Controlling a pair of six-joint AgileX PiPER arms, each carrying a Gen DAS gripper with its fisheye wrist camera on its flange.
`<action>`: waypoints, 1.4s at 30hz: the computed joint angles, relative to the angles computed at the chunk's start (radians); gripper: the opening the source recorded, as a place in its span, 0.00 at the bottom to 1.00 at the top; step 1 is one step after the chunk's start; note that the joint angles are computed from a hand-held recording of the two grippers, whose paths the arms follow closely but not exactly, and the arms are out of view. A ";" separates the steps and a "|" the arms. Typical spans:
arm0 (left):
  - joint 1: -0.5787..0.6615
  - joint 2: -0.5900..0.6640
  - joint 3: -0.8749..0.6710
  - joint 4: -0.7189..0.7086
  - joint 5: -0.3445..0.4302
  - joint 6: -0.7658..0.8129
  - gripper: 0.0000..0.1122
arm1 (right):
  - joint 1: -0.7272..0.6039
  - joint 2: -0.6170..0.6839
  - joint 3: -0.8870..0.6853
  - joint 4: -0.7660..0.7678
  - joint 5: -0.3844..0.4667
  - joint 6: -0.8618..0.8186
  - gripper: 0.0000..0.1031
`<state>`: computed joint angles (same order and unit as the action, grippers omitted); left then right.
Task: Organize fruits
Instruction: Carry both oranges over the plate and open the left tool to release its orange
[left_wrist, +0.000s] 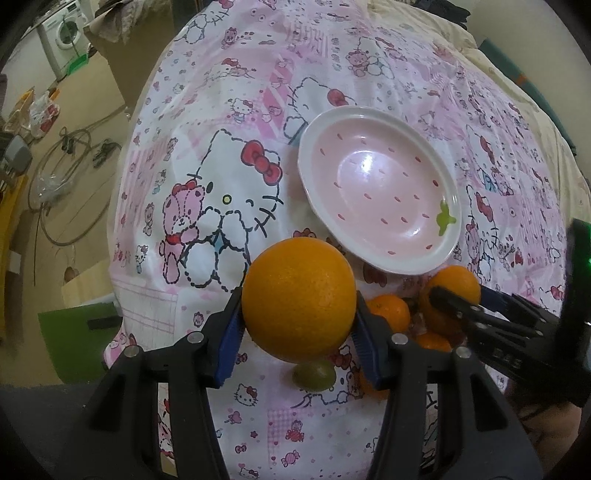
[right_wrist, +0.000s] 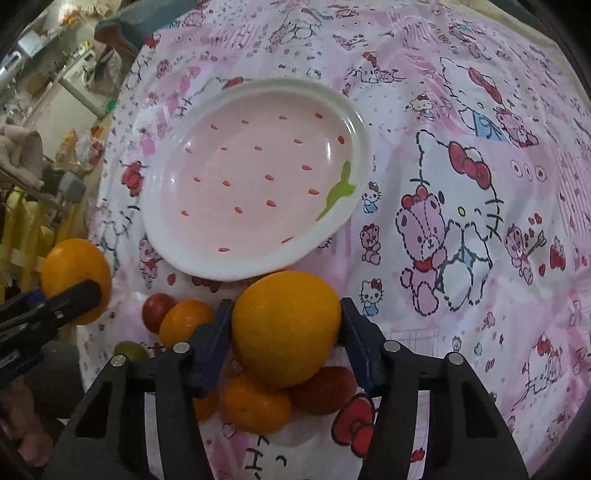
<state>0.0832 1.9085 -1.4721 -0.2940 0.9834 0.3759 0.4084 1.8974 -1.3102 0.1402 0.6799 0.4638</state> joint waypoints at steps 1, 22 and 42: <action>0.001 -0.005 0.004 -0.002 -0.004 -0.001 0.44 | 0.000 -0.021 0.017 -0.012 -0.009 0.013 0.57; -0.071 -0.049 -0.073 -0.005 -0.010 0.059 0.44 | -0.186 -0.262 0.095 0.123 -0.043 -0.132 0.57; -0.156 0.352 -0.643 0.051 0.168 0.036 0.44 | -0.254 0.097 -0.334 0.188 0.093 -0.237 0.57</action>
